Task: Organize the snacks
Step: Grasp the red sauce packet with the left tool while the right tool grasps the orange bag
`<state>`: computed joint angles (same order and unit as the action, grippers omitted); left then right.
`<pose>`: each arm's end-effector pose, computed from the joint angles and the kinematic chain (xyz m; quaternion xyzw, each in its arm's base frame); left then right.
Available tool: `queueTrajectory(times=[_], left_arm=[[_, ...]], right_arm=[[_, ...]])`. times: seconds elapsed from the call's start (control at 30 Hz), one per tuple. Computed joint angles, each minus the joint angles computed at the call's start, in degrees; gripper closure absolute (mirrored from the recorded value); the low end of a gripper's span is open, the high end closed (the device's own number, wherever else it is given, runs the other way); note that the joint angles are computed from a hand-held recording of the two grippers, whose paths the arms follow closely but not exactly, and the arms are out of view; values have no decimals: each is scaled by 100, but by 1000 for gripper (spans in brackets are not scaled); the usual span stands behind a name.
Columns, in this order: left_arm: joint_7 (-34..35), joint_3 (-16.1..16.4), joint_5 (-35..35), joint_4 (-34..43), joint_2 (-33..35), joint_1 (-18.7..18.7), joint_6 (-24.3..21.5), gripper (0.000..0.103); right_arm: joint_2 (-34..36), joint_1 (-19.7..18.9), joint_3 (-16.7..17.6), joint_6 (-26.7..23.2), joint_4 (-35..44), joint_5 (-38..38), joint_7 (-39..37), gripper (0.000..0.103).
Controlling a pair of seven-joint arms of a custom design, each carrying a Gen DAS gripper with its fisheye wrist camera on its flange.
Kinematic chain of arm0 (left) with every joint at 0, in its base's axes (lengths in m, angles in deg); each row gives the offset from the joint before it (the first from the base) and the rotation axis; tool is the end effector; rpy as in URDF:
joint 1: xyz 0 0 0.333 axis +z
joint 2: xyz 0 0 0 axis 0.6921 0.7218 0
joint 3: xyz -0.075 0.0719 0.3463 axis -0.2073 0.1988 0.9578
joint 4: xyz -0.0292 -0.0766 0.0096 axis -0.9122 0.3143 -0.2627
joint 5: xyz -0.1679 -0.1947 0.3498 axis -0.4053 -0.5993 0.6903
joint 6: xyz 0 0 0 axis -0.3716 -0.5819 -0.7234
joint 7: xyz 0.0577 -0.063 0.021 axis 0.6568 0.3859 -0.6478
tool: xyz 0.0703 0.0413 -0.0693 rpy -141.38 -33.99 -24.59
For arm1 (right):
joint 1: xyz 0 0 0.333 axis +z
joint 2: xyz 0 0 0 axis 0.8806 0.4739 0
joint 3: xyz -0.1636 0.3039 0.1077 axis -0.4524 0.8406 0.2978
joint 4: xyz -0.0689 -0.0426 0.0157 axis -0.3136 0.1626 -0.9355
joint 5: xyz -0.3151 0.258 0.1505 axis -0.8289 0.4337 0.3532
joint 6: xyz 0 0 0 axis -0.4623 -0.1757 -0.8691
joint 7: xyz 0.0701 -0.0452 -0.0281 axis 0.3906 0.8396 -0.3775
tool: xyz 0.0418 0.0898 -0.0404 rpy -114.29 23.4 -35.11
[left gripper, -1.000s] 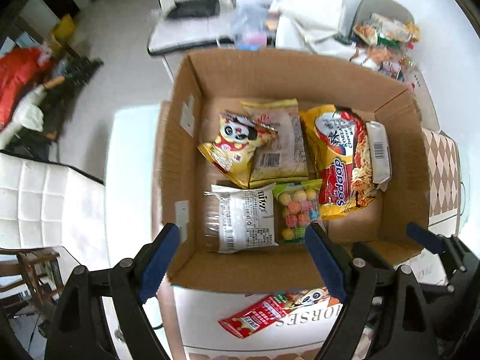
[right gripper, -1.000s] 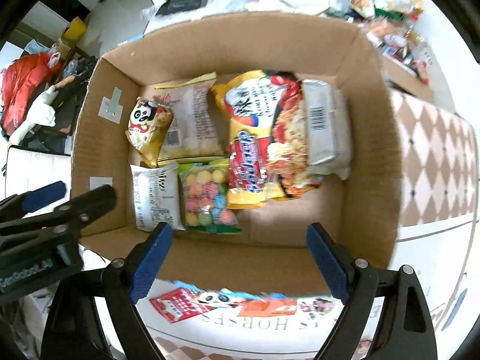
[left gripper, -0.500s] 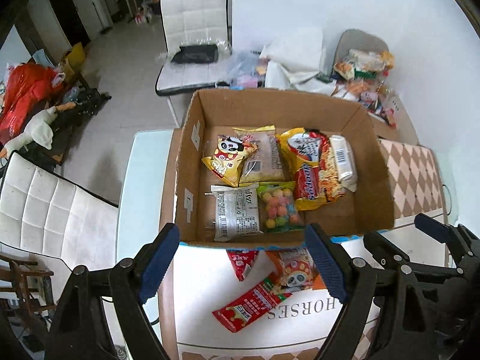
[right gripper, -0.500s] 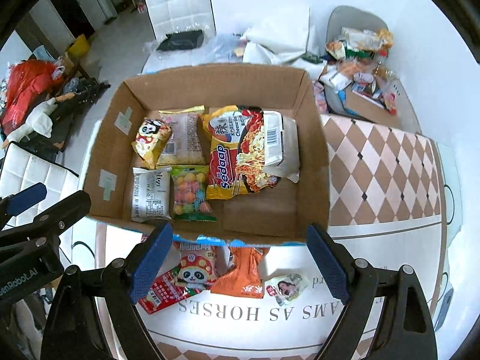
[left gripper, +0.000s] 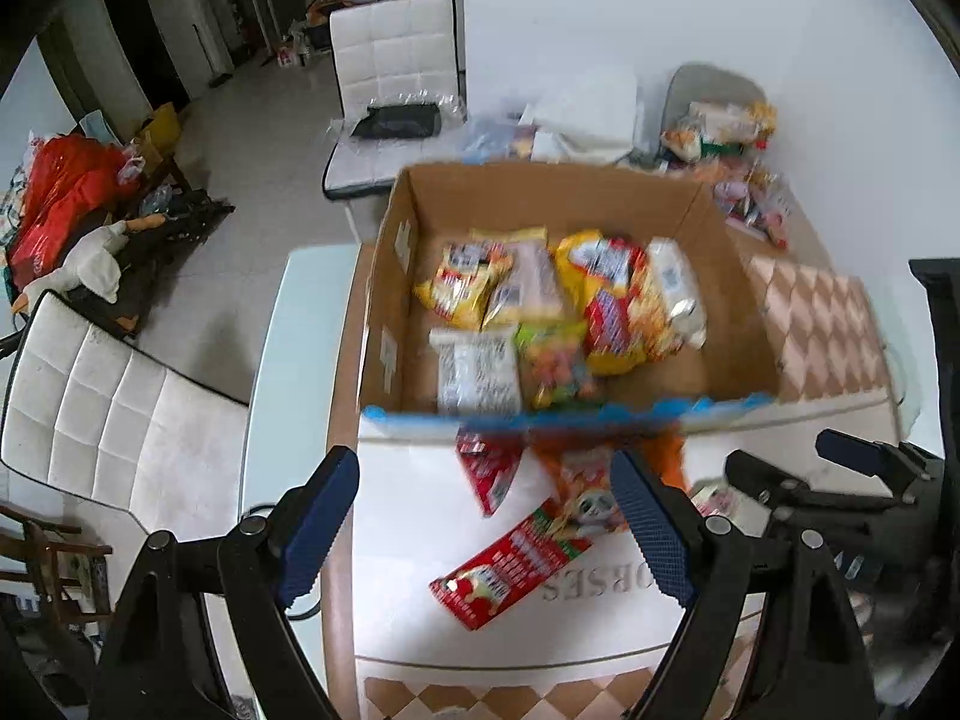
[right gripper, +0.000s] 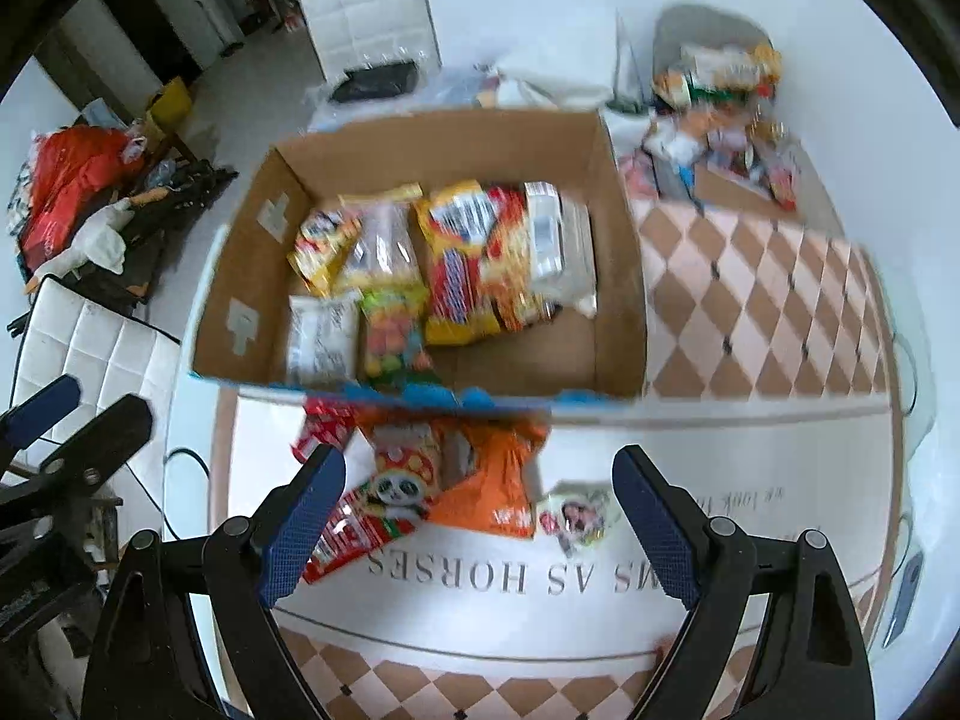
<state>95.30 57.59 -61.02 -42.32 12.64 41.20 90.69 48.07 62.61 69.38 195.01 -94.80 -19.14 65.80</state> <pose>0.5921 -0.1098 0.7163 -0.7566 0.6248 -0.1184 0.1523 0.4558 -0.0733 0.5875 -0.7667 0.6365 -0.0271 0.0803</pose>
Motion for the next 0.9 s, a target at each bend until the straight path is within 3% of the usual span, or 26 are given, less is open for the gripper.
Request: queueTrajectory(times=[0.17,0.53,0.73,0.8,0.9], left_arm=[[462,12,-146,-516,47,-22,-309,18],[2206,-32,-236,-972,635,-229,-794,18],[2540,-43,-275,-893,860,-362,-962,17],[2512,-36,-365,-939,837,-382,-900,23],[2259,-10,-715,-950,796,-361,-934,41]], right_arm=[[390,-194,-89,-134,-333,13,243,10],[965,-379,14,579,-815,165,460,11],[1080,-344,129,559,-868,26,624,22],[1107,-329,130,459,-875,41,652,38],[1026,-326,140,470,-961,-10,697,43]])
